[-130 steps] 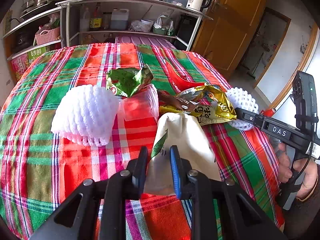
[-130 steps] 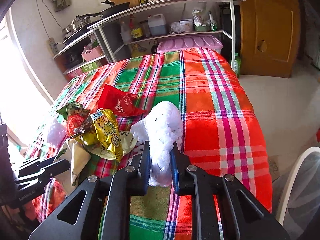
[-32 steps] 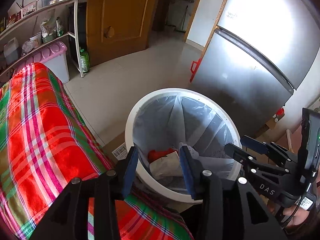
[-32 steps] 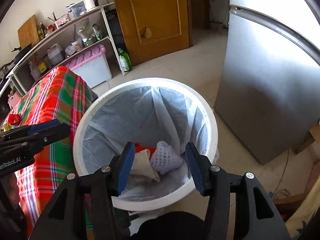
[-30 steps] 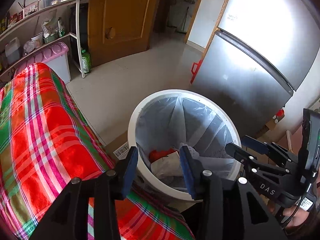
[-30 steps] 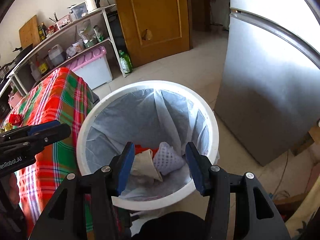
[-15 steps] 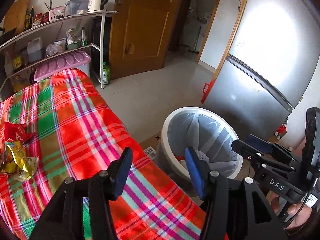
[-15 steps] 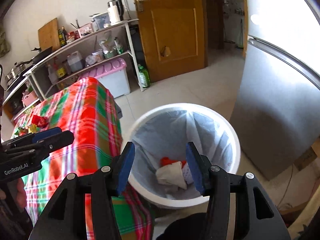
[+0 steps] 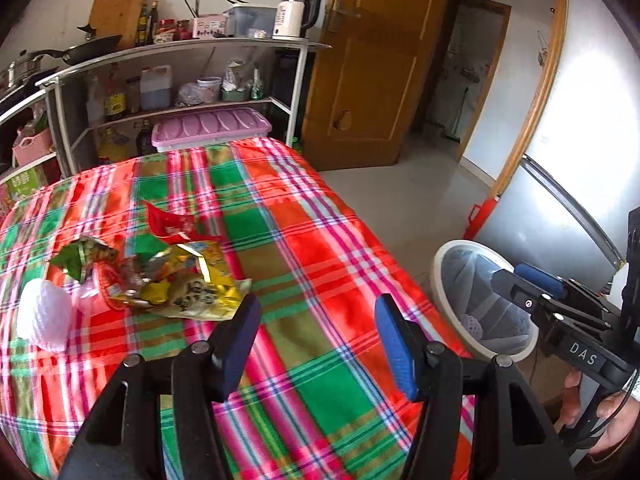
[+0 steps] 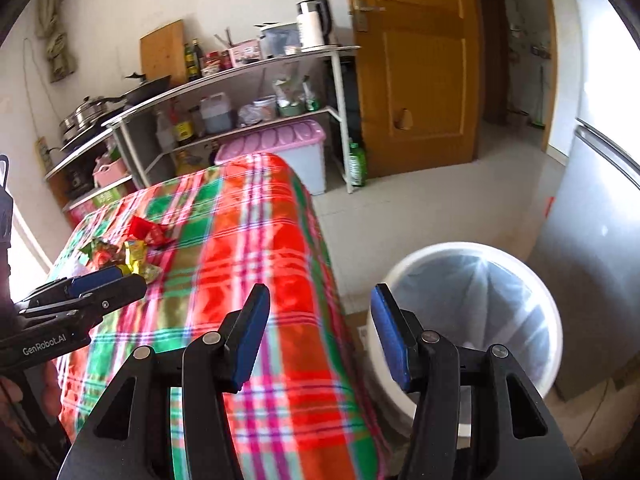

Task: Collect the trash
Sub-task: 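Move both grippers back toward the remaining trash on the table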

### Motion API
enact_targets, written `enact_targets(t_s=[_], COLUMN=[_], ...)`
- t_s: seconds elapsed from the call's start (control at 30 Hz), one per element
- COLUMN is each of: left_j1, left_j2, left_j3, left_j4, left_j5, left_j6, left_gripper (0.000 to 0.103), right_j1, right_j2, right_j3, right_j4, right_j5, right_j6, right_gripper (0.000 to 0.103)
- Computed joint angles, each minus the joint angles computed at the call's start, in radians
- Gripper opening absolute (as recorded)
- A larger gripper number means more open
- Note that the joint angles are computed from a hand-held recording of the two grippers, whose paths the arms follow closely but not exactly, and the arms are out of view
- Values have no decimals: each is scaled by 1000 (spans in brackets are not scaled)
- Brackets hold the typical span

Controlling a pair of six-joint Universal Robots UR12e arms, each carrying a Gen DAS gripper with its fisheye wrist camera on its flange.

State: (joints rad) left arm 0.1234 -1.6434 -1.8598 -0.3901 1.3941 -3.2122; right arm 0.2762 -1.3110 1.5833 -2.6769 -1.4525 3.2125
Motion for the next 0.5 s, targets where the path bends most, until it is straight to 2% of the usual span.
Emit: enact_targets(t_s=[0.3,0.5], left_j1=[63,116], left_j2=[41,63], left_j3=[-50,-76], left_j4=[11,4], left_j5=[57,97], left_j6=[-19,-44], left_gripper=[66,68], right_j1=[59,90], right_j2=[62,112], right_j3=[-84,-161], right_j4=[43,117], right_j5=[43,81], right_j6=[-79,-148], right_gripper=[53,53])
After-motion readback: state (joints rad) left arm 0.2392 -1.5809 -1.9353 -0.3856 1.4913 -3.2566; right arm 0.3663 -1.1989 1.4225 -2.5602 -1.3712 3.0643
